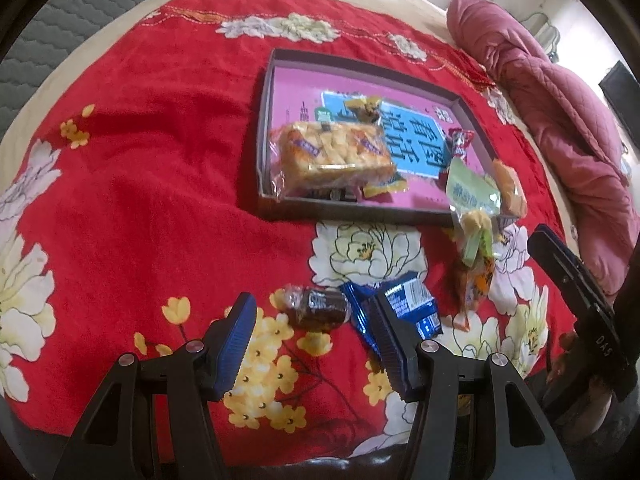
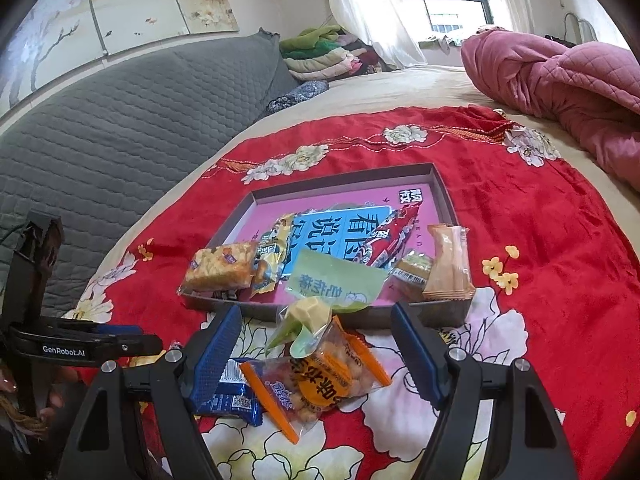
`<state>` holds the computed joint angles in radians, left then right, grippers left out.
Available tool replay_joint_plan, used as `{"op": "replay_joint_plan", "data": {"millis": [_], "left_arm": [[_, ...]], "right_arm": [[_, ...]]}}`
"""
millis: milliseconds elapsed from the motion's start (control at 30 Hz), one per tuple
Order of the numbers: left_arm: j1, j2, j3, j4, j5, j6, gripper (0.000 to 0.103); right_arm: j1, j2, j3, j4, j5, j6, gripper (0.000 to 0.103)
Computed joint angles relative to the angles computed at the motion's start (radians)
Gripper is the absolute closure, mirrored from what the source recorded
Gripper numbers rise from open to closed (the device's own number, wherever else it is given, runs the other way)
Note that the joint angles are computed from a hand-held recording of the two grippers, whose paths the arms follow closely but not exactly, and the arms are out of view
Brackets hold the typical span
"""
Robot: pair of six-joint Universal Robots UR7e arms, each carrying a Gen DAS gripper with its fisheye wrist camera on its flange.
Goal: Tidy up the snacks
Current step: 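Move the left tool to the dark-wrapped candy while the right tool approaches the green-labelled bag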
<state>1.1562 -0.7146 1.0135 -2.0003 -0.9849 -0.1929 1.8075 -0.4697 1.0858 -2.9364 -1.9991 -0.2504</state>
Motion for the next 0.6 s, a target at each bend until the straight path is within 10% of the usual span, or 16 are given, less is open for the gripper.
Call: {"op": "replay_joint_plan", "data": {"millis": [600], "left_arm": [[0.020,0.019,-0.017,0.064,-0.039,-0.029,0.043]], "right_arm": [[0.007,0.051,-0.066,0.080,-0.027,0.014,0.027]]}}
